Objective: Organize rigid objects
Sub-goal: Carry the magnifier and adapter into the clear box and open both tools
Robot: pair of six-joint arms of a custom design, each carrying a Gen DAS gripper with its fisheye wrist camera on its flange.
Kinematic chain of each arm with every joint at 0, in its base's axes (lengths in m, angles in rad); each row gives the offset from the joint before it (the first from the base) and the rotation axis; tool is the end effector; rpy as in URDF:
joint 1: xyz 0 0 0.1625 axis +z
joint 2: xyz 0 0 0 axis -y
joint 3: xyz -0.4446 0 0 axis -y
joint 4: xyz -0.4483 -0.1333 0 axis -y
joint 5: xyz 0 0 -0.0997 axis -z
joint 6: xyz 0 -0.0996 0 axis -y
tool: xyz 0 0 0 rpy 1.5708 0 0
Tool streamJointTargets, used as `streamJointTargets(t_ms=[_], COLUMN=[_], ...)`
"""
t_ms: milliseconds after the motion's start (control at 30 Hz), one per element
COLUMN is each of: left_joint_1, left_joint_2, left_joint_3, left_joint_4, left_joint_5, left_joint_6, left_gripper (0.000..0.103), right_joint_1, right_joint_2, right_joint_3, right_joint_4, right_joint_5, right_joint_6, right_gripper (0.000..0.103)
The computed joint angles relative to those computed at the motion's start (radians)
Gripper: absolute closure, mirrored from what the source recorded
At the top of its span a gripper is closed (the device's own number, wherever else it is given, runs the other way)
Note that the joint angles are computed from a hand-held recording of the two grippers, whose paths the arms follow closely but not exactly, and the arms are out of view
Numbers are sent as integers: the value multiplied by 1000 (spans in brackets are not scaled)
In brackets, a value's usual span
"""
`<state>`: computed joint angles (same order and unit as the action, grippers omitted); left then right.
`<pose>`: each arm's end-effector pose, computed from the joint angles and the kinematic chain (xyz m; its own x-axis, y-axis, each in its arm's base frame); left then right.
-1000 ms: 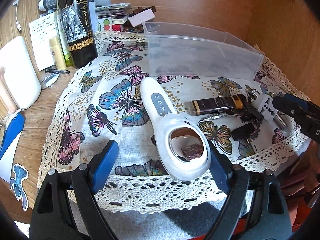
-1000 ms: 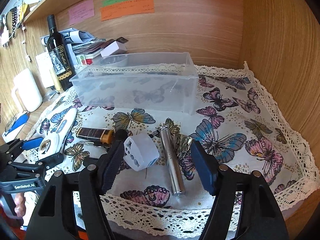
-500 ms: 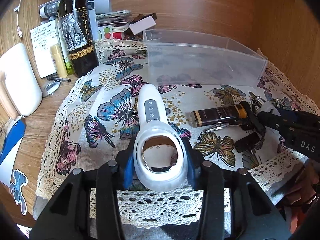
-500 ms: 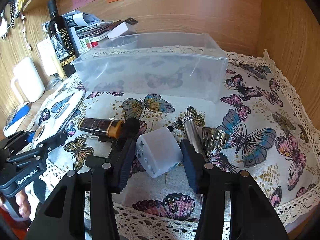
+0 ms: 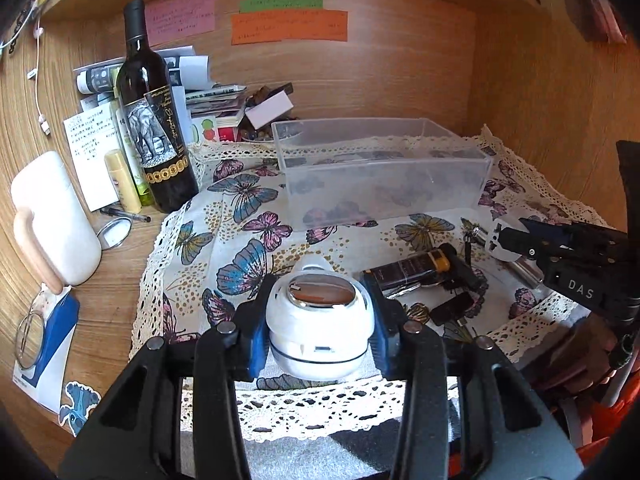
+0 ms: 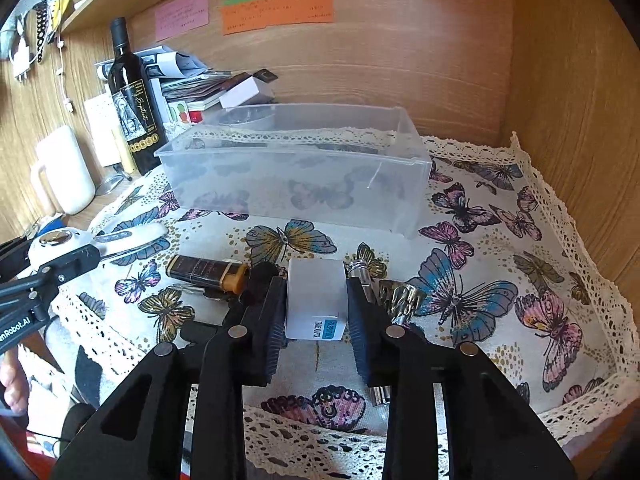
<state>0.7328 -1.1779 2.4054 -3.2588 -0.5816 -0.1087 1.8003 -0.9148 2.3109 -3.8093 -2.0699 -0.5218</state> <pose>-0.1783 -0.4518 0.1464 -0.7120 0.0940 -0.6959 0.5921 0.6131 -0.5230 0.1927 -0.4486 0.0895 -0.7362 -0.1947 0.6482 -0.5979 0.6358 -0.4881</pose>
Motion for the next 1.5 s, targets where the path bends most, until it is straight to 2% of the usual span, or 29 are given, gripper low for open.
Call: streamJointTargets(t_ms=[233,367,733,900,1067,1500], left_joint_1=[1,-9,-6,19,63,170], left_joint_2=[-28,-21,-22,15,64,192], left_joint_3=[-34,-59,-147,-207,-279,-456], left_joint_4=[-11,-35,-103,-155,-145,-6], left_joint_5=[-54,-45,-77,-85,-102,-186], left_joint_6=[68,127,263,325,350,354], left_gripper=[62,62,62,62,62,62], right_joint_1=[25,34,53,56,53,22], right_joint_2=[-23,-33,-53,-44,-24,35], right_joint_3=[-1,-13,-79,-126,-180,-307], right_joint_4=[-62,-84,-108,-89,-49,130], right_joint_5=[2,5,18,23,20,-21], right_joint_6=[-38,-54,-97,-108,-116,-96], right_gripper=[76,76,76,76,76,76])
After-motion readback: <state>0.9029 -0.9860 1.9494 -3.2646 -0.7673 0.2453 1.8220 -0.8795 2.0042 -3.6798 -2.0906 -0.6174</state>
